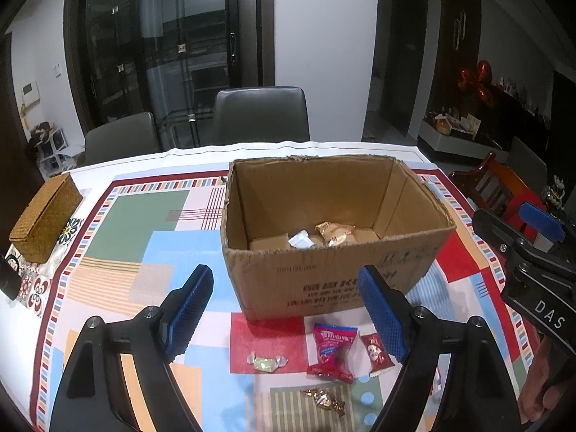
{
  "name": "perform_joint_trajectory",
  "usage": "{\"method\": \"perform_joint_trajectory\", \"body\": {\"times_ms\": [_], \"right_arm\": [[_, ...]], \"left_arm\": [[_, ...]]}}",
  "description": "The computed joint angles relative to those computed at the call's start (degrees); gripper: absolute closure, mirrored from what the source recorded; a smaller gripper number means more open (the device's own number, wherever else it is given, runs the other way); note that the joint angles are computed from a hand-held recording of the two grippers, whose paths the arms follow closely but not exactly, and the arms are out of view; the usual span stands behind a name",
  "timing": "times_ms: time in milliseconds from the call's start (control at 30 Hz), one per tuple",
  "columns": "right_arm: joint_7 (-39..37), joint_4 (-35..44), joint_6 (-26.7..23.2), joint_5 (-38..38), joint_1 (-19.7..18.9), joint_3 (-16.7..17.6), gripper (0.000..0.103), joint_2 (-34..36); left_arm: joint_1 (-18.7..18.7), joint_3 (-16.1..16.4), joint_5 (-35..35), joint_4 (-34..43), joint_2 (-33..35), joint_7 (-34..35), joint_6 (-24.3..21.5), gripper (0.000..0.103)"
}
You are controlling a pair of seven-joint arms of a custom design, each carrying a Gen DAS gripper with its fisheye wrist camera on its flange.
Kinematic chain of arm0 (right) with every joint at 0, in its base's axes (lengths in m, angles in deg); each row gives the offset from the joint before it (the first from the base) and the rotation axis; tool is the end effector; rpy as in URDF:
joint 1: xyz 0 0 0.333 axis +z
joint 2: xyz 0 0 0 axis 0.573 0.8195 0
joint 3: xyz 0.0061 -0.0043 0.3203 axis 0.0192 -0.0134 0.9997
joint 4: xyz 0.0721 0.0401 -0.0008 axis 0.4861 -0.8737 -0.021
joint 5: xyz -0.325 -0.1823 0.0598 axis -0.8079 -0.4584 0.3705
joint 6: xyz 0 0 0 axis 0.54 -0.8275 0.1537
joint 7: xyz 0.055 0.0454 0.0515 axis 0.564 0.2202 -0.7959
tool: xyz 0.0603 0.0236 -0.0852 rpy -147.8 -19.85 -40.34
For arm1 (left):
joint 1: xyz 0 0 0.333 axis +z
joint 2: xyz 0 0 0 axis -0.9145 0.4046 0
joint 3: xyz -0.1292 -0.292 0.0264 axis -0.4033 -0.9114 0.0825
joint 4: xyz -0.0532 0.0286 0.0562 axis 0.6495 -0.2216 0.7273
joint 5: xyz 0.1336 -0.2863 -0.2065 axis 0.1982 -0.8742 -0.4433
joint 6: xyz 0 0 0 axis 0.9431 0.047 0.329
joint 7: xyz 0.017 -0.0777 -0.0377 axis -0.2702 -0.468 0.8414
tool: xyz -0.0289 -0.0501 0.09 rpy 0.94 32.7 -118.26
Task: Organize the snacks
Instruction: 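Withdraw both open tools from the box back over the snacks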
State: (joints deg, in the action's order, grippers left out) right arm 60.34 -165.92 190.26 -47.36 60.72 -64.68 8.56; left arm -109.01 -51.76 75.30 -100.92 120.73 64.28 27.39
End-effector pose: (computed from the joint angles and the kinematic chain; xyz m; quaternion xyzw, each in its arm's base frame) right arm 0.5762 0.2992 0.6003 -0.6858 0.5528 -0.3115 0.3566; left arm 0.5481 -0.5098 0.5925 -0.6790 0.6163 -0.2722 0.2915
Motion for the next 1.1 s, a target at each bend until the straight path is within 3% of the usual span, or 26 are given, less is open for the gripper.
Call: {"method": "perform_joint_trajectory", "body": {"times_ms": [200, 400, 533, 1100], "right_arm": [[-0.1, -2.5, 0.8, 0.8, -0.5, 0.6, 0.022, -1.7], [2.8, -5.5, 1.2, -3.0, -0.9, 1.2, 0.022, -3.8], [5.9, -7.6, 1.2, -6.4, -1.6, 1.8, 0.022, -5.2], [8.1, -14.6, 1.8, -6.4, -5.0, 4.9, 0.022, -8.8]], "left_arm": [[0.4, -1.1, 0.2, -5.7, -3.1, -2.8, 2.0, 0.020], [0.5, -2.1, 1.5, -9.7, -5.3, -4.9, 2.5, 0.020], [0.4, -2.8, 2.1, -10.8, -5.7, -5.7, 2.4, 0.020], [0.7, -4.6, 3.2, -17.5, -8.1, -9.8, 4.6, 0.020]]}}
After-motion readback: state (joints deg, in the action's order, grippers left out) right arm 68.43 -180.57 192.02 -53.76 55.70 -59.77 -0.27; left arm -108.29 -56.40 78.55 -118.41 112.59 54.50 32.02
